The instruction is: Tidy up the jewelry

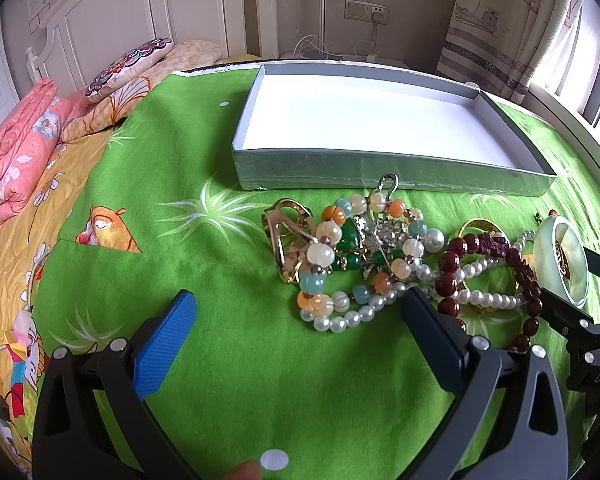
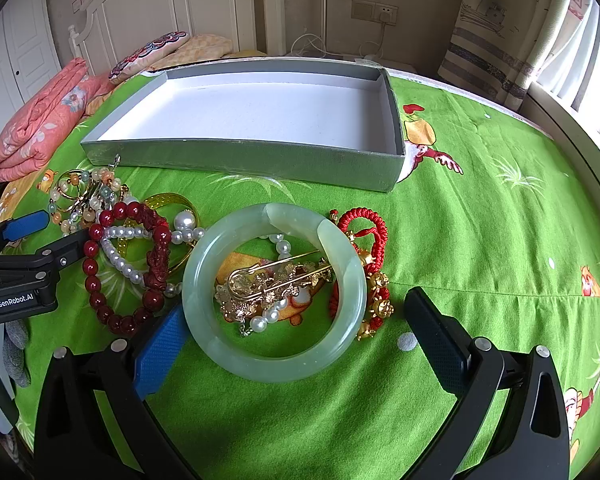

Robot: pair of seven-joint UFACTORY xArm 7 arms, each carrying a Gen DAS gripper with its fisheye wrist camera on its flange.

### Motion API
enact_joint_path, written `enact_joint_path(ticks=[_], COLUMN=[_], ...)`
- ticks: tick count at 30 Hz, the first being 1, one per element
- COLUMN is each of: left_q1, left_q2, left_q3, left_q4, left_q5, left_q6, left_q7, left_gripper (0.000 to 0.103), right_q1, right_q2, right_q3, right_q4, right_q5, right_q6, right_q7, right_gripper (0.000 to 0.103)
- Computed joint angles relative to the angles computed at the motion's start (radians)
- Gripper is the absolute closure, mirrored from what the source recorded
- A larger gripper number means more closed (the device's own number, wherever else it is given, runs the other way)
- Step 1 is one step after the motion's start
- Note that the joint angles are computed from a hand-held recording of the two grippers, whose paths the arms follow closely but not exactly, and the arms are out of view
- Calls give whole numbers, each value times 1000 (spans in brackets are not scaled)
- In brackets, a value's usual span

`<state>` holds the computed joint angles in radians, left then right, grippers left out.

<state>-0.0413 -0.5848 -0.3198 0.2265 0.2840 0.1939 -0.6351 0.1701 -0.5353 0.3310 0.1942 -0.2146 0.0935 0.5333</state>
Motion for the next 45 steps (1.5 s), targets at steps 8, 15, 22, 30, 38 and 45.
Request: enact_joint_path(ticks=[8, 15, 22, 30, 38, 45], left_q1=[-1, -1, -1, -1, -1, -37], left_q2=[0, 0, 0, 0, 0, 4], left_q3=[1, 1, 1, 1, 2, 46], left_q4=[0, 0, 0, 0, 0, 4], left_q5=[2, 2, 2, 3, 2, -11], left_q6=[0, 0, 0, 0, 0, 16], left_q7=[-1, -2, -2, -2, -2, 40], left_gripper=[2, 2, 2, 2, 2, 2], right_q1=[1, 0, 1, 1, 7, 149], right_q2=[0, 1, 0, 1, 5, -57], right_q3=[-1, -1, -1, -1, -12, -165], right_q4=[0, 0, 0, 1, 0, -14], right_q5=[-1, -2, -2, -2, -2, 59], right_q6=[0, 0, 0, 0, -5, 98], right_q7=[0, 1, 1, 1, -11, -165], right_gripper=[4, 4, 4, 4, 4, 4])
